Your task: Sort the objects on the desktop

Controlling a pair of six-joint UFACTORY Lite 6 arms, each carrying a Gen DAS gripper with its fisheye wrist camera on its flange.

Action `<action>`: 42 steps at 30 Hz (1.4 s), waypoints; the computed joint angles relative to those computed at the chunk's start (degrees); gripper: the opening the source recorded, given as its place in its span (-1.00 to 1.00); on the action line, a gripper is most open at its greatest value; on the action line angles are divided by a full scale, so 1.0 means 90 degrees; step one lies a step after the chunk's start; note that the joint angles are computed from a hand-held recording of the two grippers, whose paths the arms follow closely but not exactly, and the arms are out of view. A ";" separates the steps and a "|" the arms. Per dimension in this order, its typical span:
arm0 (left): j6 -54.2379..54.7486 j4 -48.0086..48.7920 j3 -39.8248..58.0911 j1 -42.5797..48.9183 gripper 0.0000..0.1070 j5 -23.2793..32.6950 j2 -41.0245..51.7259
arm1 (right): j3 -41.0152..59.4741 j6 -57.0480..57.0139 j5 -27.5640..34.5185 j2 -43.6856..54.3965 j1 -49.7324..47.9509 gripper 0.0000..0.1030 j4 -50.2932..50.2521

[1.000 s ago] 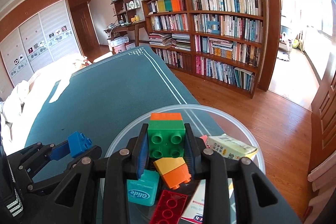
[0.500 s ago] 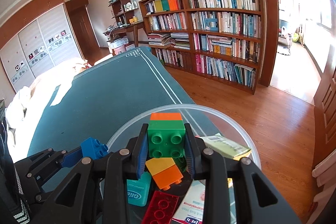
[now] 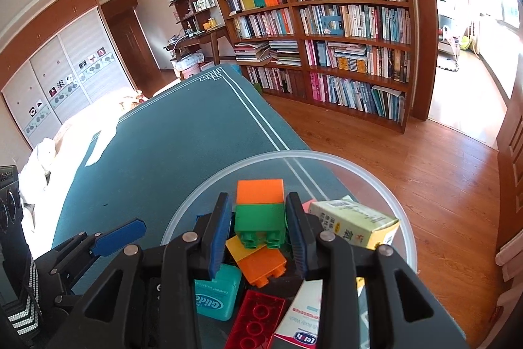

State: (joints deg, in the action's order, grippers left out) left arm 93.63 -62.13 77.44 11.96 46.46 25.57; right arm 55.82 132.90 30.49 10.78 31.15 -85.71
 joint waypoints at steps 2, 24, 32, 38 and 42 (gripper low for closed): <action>-0.0042 0.0004 0.0021 0.0042 0.35 -0.0078 0.0006 | 0.0049 -0.0141 0.0066 0.0023 0.0042 -0.16 0.0119; -0.0198 -0.0024 -0.0897 0.0393 0.35 -0.1055 -0.0870 | -0.0130 -0.1715 0.2050 -0.0254 0.1369 0.57 0.1708; -0.0080 0.0124 -0.1415 0.0412 0.35 -0.0912 -0.1237 | -0.0726 -0.1634 0.2385 -0.0765 0.1687 0.57 0.2134; -0.0100 0.0358 -0.1830 0.0317 0.35 -0.0707 -0.1593 | -0.1146 -0.1539 0.2555 -0.0926 0.2035 0.57 0.2466; 0.0100 0.0310 -0.2276 0.0172 0.35 -0.0758 -0.2010 | -0.1388 -0.1426 0.2550 -0.1103 0.2091 0.57 0.2563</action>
